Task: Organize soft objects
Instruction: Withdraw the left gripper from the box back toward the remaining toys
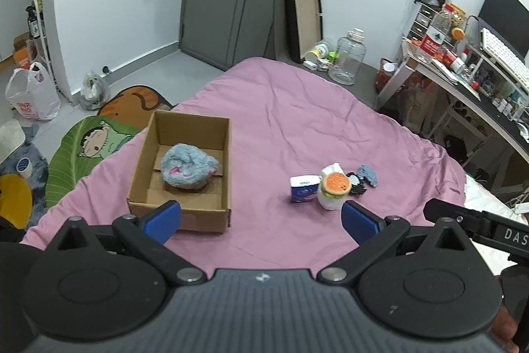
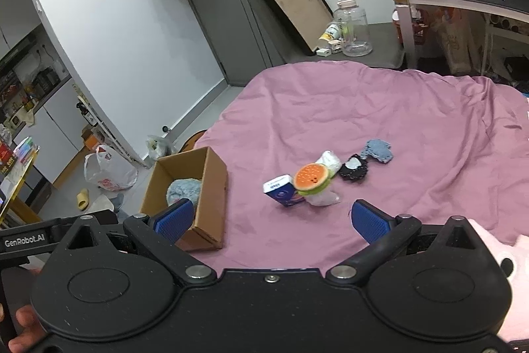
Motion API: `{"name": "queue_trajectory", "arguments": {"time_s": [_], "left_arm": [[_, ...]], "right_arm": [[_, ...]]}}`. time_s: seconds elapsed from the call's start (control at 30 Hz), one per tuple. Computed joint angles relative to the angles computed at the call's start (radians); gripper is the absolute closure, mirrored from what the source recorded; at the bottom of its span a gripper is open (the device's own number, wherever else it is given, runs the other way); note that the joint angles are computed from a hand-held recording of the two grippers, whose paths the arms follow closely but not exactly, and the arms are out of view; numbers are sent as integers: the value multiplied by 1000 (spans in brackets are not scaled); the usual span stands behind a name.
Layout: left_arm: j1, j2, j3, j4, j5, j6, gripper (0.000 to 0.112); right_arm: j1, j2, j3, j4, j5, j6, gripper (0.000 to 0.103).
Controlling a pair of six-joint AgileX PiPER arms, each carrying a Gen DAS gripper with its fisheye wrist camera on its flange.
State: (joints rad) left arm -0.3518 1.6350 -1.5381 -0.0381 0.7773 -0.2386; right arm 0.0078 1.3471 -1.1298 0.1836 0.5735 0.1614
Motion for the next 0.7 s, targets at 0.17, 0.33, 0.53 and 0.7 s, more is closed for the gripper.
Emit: {"name": "queue_trajectory", "arguments": {"time_s": [0.17,0.33,0.53,0.7], "left_arm": [[-20,-11,21,-2,-24,2,10],[-38,-5,30,-7,-44,4,10],[-68,18,29,8,-62,-14,10],[-80,38,20,22,-77,-43,10]], "right_arm": [[-29,-14,30,22,-3,-18,0],[-62,-27,67,99,-18,-82,0],[-115,-20,100,228,-39,-195,0],[-166,-4,121,344,-57,-300,0]]}}
